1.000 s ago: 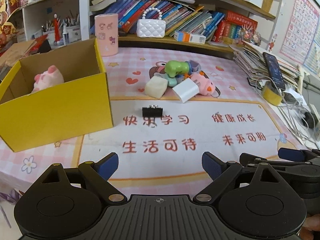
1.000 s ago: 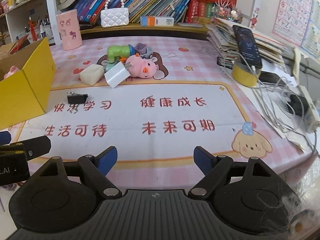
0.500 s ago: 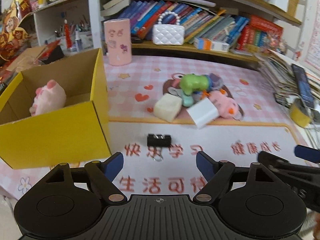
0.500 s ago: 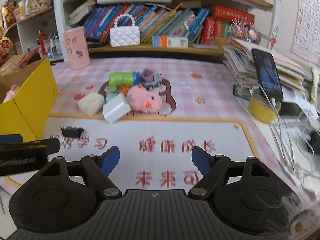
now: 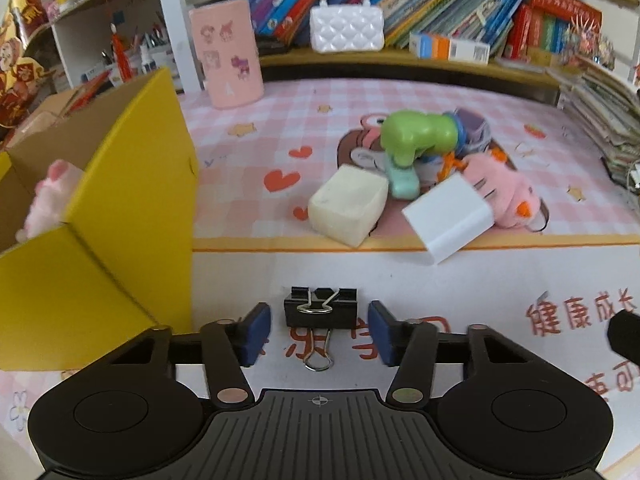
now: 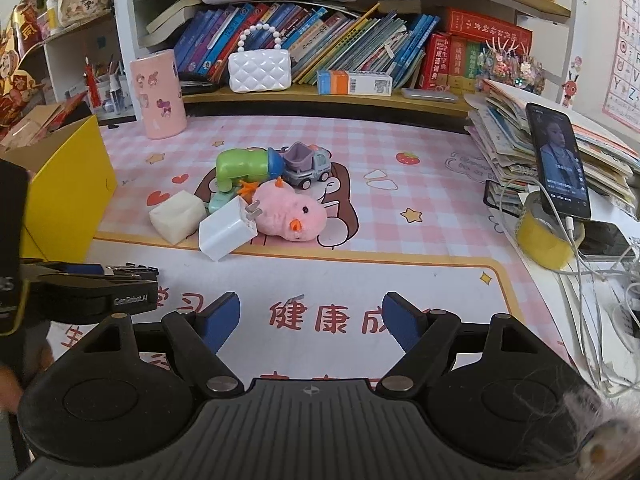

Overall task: Organize objects
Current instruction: 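Grasp the black binder clip with the left gripper while the right gripper grasps the white charger plug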

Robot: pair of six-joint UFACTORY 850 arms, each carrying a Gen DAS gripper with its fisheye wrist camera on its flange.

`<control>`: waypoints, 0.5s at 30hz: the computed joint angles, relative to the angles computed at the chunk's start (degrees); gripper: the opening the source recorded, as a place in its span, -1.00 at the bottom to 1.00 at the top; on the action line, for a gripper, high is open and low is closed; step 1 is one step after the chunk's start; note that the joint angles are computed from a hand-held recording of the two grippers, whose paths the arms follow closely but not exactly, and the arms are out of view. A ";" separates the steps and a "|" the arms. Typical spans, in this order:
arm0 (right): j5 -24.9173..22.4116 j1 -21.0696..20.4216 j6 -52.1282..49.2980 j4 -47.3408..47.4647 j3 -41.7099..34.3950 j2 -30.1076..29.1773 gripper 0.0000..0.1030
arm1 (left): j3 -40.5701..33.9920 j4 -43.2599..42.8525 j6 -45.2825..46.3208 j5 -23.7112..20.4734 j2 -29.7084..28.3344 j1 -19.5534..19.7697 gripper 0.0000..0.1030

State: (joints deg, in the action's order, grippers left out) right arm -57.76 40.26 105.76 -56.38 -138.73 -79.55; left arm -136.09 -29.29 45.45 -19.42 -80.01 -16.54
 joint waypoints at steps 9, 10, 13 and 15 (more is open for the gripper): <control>10.39 -2.38 7.33 -3.79 6.64 3.14 0.51 | 11.71 -20.38 19.79 1.04 7.72 1.70 -0.27; 12.23 -2.94 8.86 -4.33 6.73 3.05 0.51 | 13.55 -21.92 21.00 0.69 9.04 2.03 -0.27; 17.70 -4.80 10.95 -4.36 4.85 1.60 0.47 | 19.67 -25.75 24.02 1.02 13.14 2.89 -0.27; 21.26 -6.26 11.13 -3.27 1.54 -0.56 0.36 | 22.33 -27.79 25.19 0.93 14.94 3.44 -0.27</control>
State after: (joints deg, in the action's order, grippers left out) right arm -36.50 34.00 116.89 -59.64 -137.19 -80.11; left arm -113.76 -57.08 70.64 -18.49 -65.07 -13.10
